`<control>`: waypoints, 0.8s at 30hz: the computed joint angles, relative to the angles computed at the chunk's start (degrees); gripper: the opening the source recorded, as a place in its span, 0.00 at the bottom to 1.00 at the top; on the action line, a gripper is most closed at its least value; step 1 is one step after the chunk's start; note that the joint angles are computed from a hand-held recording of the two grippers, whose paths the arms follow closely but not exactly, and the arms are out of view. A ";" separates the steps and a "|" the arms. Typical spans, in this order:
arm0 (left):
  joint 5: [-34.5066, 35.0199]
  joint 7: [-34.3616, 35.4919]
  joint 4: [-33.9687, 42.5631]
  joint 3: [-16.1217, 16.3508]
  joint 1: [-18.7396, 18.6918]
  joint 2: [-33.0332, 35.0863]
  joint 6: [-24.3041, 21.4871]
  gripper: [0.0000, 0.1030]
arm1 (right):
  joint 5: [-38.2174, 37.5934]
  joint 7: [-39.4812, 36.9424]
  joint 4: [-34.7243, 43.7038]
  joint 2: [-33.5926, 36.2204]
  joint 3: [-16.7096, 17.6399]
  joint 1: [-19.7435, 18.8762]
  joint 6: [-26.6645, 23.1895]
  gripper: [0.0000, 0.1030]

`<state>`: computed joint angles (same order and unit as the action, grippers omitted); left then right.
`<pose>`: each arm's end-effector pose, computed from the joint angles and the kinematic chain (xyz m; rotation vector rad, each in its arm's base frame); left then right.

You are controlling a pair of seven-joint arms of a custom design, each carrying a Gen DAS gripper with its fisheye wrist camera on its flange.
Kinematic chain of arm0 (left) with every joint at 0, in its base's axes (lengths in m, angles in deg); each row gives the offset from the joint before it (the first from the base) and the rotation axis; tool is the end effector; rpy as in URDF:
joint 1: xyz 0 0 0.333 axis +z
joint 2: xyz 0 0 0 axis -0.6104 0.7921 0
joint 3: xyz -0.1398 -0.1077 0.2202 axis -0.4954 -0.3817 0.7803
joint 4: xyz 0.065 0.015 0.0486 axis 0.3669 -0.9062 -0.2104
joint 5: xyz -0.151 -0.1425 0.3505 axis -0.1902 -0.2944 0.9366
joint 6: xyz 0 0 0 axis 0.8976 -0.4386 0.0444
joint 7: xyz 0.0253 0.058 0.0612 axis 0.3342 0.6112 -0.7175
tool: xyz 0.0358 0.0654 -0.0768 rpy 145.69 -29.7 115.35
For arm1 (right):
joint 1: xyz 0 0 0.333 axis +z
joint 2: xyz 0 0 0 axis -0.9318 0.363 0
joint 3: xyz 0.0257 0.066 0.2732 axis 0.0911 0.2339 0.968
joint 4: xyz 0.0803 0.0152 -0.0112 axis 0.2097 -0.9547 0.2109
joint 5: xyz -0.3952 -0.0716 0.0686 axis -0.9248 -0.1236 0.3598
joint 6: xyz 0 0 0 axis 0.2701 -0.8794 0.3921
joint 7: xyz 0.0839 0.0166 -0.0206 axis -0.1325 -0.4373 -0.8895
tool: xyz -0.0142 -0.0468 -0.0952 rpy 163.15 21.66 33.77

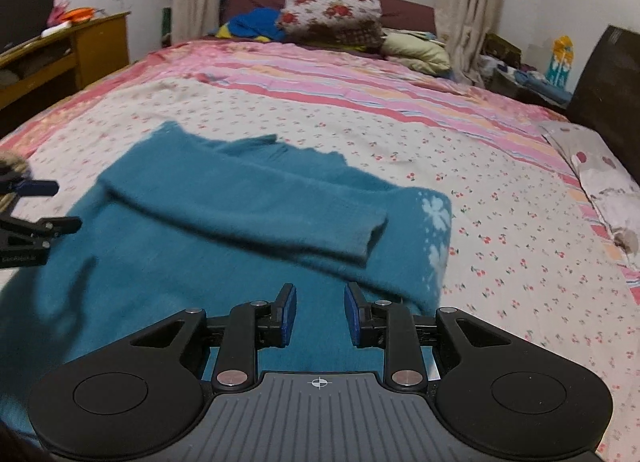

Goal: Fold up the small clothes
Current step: 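Move both tools to the ribbed sweater hem and close on it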

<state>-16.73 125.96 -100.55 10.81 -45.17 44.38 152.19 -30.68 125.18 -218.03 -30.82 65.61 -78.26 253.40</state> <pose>0.5778 -0.2066 0.4251 -1.0569 2.1387 -0.7262 0.5100 0.0151 0.4475 -1.8610 1.7079 -0.8941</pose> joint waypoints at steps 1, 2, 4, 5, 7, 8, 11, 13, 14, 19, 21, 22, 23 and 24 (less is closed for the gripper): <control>-1.71 1.65 -1.72 -0.59 0.58 -1.43 0.21 0.58 | 0.75 -1.42 -1.47 -1.84 -0.86 1.12 -0.57 0.26; -4.32 3.99 -3.19 -1.25 1.12 -2.66 0.27 0.58 | 1.38 -2.37 -2.66 -3.31 -1.19 1.68 -0.98 0.26; -13.72 11.88 -7.13 -2.25 1.38 -5.98 0.38 0.58 | 3.15 -4.79 -5.38 -6.71 -1.91 2.97 -2.35 0.26; -17.76 15.25 -8.70 -1.92 0.70 -7.37 0.29 0.58 | 4.17 -5.73 -6.54 -8.21 -2.05 3.44 -3.16 0.26; -24.76 21.07 -12.25 -0.14 -1.64 -10.61 -0.32 0.58 | 6.70 -7.66 -8.71 -10.87 -2.68 4.71 -4.74 0.27; -26.92 22.79 -13.72 0.88 -2.83 -11.95 -0.71 0.58 | 7.96 -8.61 -9.87 -12.18 -3.02 5.30 -5.41 0.27; -31.34 26.72 -18.19 3.88 -5.86 -16.34 -2.92 0.58 | 10.96 -10.50 -14.00 -16.79 -3.11 6.11 -7.40 0.27; -31.17 27.08 -21.11 4.67 -6.33 -19.11 -4.03 0.58 | 12.49 -11.45 -16.00 -19.42 -2.96 6.38 -9.44 0.27; -30.72 26.90 -22.47 4.95 -6.33 -20.48 -4.66 0.58 | 13.11 -12.08 -16.87 -20.61 -3.00 6.57 -10.46 0.27; -34.22 29.26 -25.65 8.79 -9.69 -24.57 -10.53 0.58 | 14.89 -15.03 -20.95 -26.97 -3.02 7.34 -16.23 0.35; -36.06 30.48 -26.49 9.34 -10.56 -25.45 -11.23 0.58 | 15.26 -15.35 -22.08 -28.68 -2.69 7.14 -18.25 0.35; -36.87 31.02 -26.75 9.52 -10.98 -25.70 -11.43 0.58 | 15.39 -15.16 -22.56 -29.41 -2.44 6.91 -19.26 0.35; -38.18 31.99 -26.78 10.08 -11.79 -25.81 -12.01 0.58 | 15.55 -14.89 -22.86 -29.92 -2.32 6.68 -20.23 0.35; -39.19 32.63 -26.69 10.30 -12.22 -25.83 -12.71 0.58 | 15.99 -14.49 -23.13 -30.37 -2.50 6.59 -21.33 0.35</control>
<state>-55.91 158.60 -127.24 21.11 -57.39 18.55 139.49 -14.69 110.68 -241.16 -61.19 63.11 -71.67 232.07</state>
